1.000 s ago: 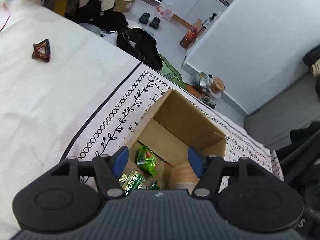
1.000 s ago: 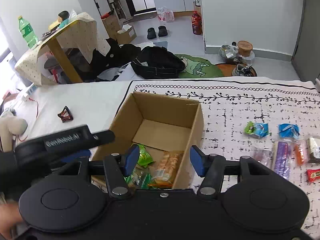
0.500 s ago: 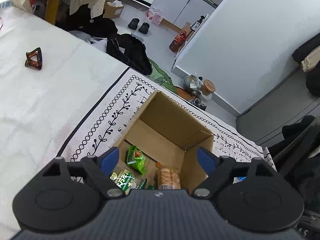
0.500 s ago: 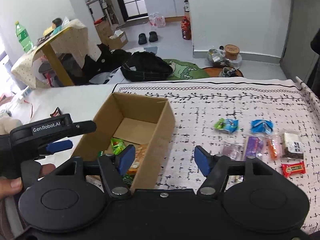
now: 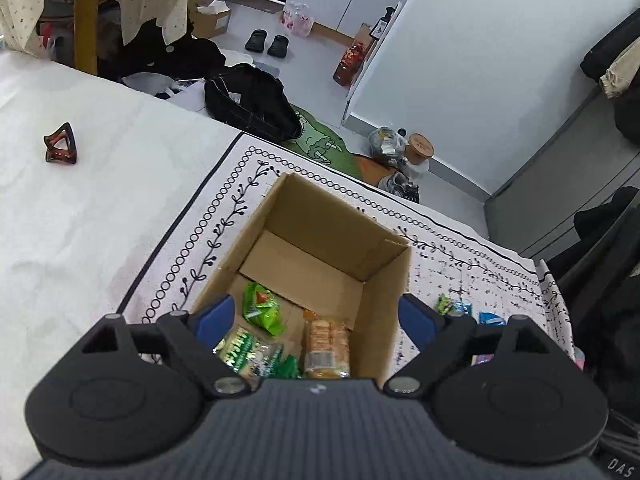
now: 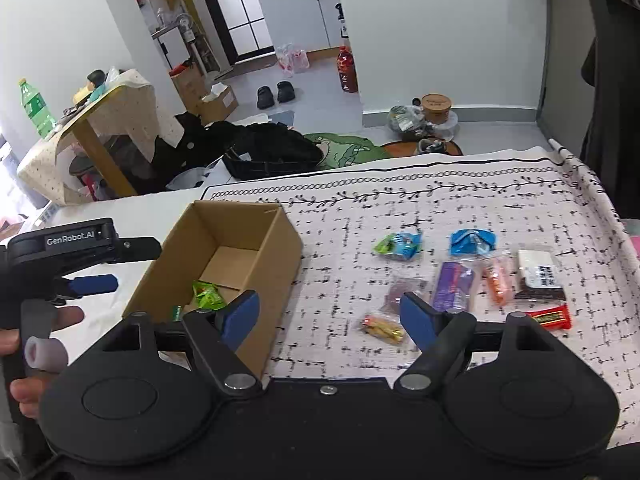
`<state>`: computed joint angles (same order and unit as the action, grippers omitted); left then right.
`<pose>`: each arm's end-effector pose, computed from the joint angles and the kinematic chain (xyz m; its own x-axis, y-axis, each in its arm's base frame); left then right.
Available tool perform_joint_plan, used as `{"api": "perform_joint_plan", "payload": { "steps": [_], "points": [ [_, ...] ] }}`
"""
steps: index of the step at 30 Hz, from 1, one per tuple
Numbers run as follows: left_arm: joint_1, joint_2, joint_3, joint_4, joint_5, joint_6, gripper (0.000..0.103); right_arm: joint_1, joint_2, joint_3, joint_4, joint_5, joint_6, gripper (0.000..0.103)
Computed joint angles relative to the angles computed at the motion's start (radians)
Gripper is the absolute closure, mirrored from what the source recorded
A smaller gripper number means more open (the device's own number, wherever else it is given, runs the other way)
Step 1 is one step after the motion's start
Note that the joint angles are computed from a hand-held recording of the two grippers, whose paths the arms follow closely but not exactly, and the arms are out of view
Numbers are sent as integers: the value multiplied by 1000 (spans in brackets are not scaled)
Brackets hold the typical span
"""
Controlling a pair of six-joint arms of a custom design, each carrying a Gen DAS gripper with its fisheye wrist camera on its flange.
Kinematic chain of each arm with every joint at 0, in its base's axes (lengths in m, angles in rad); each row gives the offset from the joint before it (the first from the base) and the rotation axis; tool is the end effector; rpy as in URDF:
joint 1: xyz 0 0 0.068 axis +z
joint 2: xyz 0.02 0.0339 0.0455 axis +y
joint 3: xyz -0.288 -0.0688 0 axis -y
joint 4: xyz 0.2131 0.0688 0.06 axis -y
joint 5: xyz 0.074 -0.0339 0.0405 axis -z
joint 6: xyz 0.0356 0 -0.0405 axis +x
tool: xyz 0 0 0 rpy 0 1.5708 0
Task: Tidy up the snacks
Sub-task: 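Move both grippers back over the remaining snacks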
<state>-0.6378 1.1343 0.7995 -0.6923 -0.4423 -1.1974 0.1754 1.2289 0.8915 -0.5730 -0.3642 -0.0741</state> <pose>0.1490 -0.0915 0.2703 -0.5862 -0.6129 -0.5298 -0.5088 0.7874 -0.3480 0.2047 0.0492 0.2862 -0.7475 -0.2027 -0.6326 -0.4347 0.8693 0.2351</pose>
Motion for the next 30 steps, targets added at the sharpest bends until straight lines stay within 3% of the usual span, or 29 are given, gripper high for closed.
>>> {"api": "perform_joint_plan", "payload": {
  "steps": [12,27,30],
  "points": [
    [-218,202,200,-95,-83,-104,12,-270,21,-1,-47,-134,-172,26],
    [-284,466,355,-23,-53,-88,12,-577,171,20,-37,-209,-325,27],
    [-283,514,367,2,-34,-104,12,-620,213,34,-35,-216,-333,32]
  ]
}}
